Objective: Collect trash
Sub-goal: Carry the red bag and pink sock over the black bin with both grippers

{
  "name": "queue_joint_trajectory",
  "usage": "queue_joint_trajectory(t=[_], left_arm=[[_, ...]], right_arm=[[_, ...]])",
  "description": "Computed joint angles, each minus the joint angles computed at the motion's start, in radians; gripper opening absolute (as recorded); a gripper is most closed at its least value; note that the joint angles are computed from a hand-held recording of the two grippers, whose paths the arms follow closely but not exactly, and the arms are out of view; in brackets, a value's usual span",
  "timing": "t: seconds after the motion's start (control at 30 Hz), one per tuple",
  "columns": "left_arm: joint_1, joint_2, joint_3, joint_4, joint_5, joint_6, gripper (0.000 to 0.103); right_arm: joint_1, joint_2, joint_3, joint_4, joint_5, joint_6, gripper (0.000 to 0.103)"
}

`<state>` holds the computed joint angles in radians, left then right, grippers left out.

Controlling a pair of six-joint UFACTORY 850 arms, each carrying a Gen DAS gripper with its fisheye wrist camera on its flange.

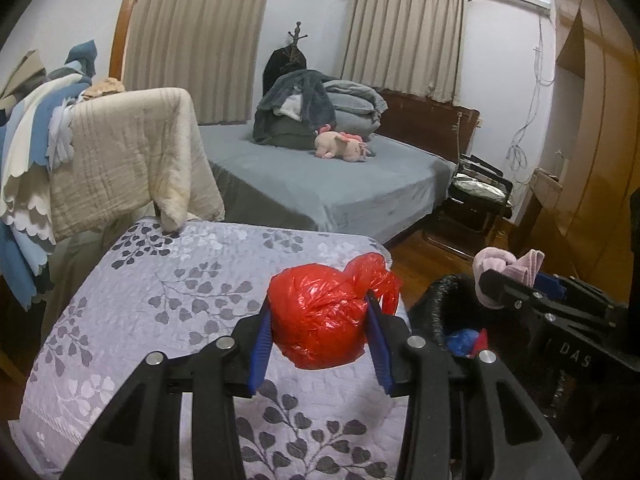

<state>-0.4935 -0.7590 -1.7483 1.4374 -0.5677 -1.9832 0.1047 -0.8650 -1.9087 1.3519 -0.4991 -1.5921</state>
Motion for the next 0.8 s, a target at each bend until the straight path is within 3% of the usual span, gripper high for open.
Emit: queue_joint_trajectory(t=[0.43, 0.8], left_arm=[[-0.044, -0.069, -0.136, -0.036, 0.0, 0.094, 0.042], [-0.069, -0.236, -0.415, -0.193, 0.039, 0.338, 0.042]], right_arm=[[-0.071, 0.035, 0.041, 0.096, 0.008, -0.091, 0.044], [-0.132, 0.007, 0.006, 0.106, 0.048, -0.068, 0.044]])
